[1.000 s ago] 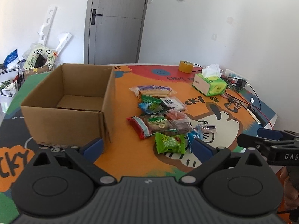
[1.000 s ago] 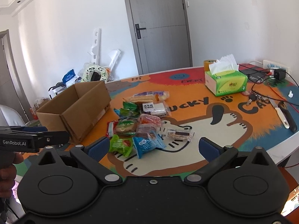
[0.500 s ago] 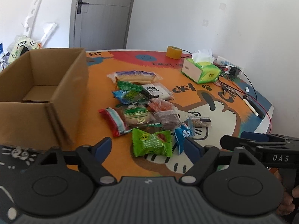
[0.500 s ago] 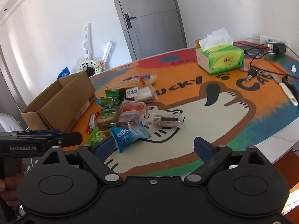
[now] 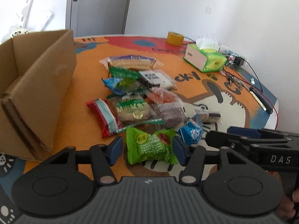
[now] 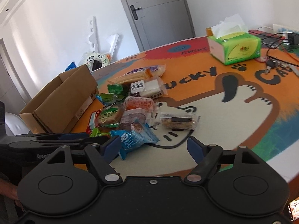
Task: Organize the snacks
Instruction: 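Grasp the green snack bag with left tool while right tool grasps blue bag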
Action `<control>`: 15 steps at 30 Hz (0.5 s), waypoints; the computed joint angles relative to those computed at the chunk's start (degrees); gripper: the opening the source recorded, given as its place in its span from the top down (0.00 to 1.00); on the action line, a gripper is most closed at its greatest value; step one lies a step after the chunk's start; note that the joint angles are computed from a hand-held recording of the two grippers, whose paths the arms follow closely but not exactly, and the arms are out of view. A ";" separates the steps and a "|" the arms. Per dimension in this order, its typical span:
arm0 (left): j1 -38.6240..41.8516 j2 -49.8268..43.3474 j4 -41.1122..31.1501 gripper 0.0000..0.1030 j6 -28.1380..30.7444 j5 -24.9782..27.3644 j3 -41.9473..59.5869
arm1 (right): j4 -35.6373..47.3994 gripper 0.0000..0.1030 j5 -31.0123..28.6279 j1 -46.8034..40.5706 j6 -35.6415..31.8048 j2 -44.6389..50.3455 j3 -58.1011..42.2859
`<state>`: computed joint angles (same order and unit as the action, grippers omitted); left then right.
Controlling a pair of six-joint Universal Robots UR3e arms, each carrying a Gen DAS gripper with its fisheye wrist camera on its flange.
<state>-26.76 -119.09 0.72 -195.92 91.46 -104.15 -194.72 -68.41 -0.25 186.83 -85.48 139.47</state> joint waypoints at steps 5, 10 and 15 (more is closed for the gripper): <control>1.24 0.33 -0.55 0.62 -0.51 -1.34 -0.18 | 1.38 0.26 0.43 1.53 -0.07 3.37 -3.84; 2.28 2.41 0.79 0.66 -0.67 -1.79 -2.78 | 1.85 0.26 -0.49 3.94 0.30 6.53 -7.44; 3.05 5.14 1.51 0.67 -0.45 -1.23 -5.53 | 2.39 0.26 -1.39 5.88 1.06 9.01 -10.36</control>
